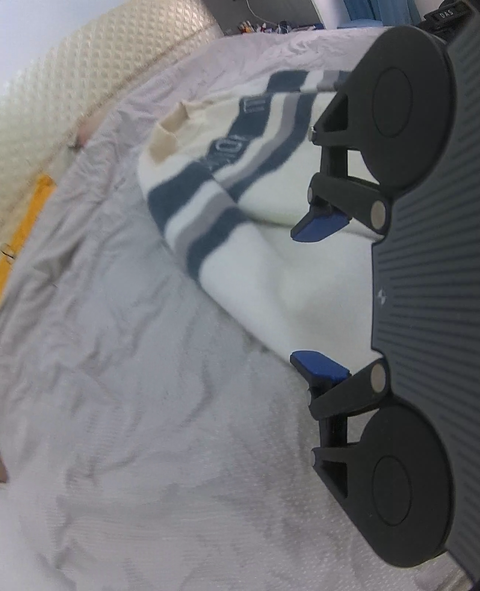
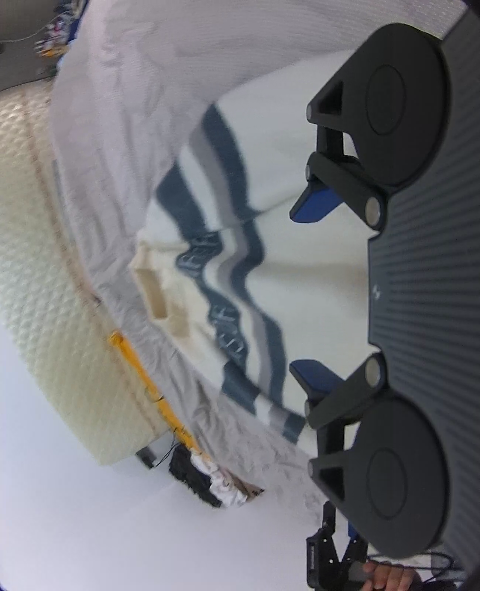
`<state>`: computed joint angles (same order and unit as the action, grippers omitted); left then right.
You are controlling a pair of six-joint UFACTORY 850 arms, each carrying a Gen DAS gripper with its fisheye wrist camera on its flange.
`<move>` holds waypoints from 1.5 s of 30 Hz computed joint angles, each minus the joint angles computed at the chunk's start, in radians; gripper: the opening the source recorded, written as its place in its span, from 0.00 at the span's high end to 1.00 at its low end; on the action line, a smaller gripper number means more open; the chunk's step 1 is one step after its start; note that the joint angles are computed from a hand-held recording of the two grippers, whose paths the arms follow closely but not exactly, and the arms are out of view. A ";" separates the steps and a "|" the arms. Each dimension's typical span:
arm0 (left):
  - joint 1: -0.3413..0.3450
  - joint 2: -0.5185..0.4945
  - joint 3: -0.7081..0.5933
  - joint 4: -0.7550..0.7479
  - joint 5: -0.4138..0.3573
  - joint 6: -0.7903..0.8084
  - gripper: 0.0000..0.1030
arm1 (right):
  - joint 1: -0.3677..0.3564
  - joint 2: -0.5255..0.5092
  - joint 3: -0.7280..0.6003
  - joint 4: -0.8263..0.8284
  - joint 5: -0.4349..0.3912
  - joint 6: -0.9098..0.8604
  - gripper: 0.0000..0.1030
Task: Fold large clothes
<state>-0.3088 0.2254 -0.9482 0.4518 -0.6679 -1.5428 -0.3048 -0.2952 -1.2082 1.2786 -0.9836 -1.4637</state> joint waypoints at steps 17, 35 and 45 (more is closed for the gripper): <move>0.170 -0.078 0.063 -0.343 0.148 0.306 0.32 | 0.039 -0.057 -0.042 -0.095 0.052 0.079 0.20; 0.310 -0.105 -0.181 0.093 0.063 0.237 0.94 | 0.110 -0.083 -0.056 -0.066 0.221 0.082 0.20; 0.468 -0.491 -0.590 0.387 -0.113 0.232 0.94 | 0.139 -0.132 -0.095 0.080 0.245 -0.057 0.20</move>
